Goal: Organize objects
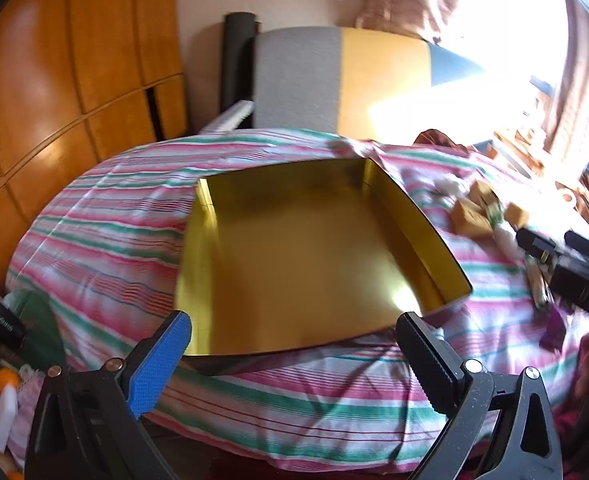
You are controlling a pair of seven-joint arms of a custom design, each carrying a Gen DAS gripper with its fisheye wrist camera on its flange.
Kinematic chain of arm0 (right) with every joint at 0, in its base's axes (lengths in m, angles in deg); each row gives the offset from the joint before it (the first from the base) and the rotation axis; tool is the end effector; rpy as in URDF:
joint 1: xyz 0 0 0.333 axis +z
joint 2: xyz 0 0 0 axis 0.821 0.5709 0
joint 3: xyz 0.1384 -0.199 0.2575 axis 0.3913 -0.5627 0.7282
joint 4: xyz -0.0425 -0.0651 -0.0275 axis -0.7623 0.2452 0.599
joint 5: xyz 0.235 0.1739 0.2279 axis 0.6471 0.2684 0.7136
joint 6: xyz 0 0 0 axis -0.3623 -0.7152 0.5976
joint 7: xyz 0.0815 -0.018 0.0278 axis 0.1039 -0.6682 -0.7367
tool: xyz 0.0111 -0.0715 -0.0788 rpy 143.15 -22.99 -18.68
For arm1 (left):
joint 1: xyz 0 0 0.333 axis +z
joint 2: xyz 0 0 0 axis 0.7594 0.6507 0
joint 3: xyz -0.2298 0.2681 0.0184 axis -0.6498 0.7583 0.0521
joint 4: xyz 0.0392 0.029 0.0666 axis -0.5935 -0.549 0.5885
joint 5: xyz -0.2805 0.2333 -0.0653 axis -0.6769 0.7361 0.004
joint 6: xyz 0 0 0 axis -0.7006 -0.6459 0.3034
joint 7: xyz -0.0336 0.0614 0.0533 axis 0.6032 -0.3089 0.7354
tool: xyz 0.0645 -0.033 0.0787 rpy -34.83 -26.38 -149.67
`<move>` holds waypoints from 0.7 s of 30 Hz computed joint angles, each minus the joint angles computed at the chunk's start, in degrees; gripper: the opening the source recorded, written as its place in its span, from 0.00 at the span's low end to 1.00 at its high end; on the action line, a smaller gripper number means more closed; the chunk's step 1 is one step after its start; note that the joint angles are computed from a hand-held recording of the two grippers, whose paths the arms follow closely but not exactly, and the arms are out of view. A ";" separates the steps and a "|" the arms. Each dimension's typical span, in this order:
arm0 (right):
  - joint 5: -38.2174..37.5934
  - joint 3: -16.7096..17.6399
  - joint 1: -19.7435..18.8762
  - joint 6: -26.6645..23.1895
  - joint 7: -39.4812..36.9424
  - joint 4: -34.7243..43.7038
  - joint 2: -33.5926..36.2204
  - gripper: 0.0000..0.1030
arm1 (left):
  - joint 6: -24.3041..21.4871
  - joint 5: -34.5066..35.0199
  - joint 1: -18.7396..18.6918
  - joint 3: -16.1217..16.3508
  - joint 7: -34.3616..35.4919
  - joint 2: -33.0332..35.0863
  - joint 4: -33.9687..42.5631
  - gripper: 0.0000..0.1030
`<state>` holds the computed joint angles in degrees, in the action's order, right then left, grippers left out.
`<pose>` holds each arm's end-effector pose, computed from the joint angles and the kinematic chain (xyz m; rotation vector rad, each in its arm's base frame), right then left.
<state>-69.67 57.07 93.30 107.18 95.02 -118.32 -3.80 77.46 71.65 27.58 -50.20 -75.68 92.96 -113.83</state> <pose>0.6437 0.4696 0.5338 -1.9814 1.1650 -0.5533 0.4963 -0.3237 0.5148 -2.0429 1.3160 -0.5395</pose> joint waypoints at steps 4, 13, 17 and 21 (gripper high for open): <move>0.35 -2.70 -2.17 0.59 3.58 -2.56 -2.06 0.97 | 5.68 -1.81 0.50 0.29 5.31 2.93 2.42 1.00; -0.91 -6.74 -8.80 -0.75 15.85 -8.68 -6.47 0.97 | 16.94 -11.45 -0.58 0.31 26.59 16.33 18.19 1.00; 0.12 -4.95 -11.88 -0.05 17.62 -11.84 -7.59 0.97 | 17.68 -16.91 -2.34 -0.87 37.94 24.37 28.62 1.00; 6.69 0.44 -16.47 0.95 14.72 -12.93 -7.50 0.97 | 15.22 -22.73 -4.42 -2.82 49.75 33.12 40.89 0.88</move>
<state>-62.98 57.51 76.82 108.13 109.74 -131.26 -11.31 92.67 48.92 23.15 -53.01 -25.94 126.07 -72.94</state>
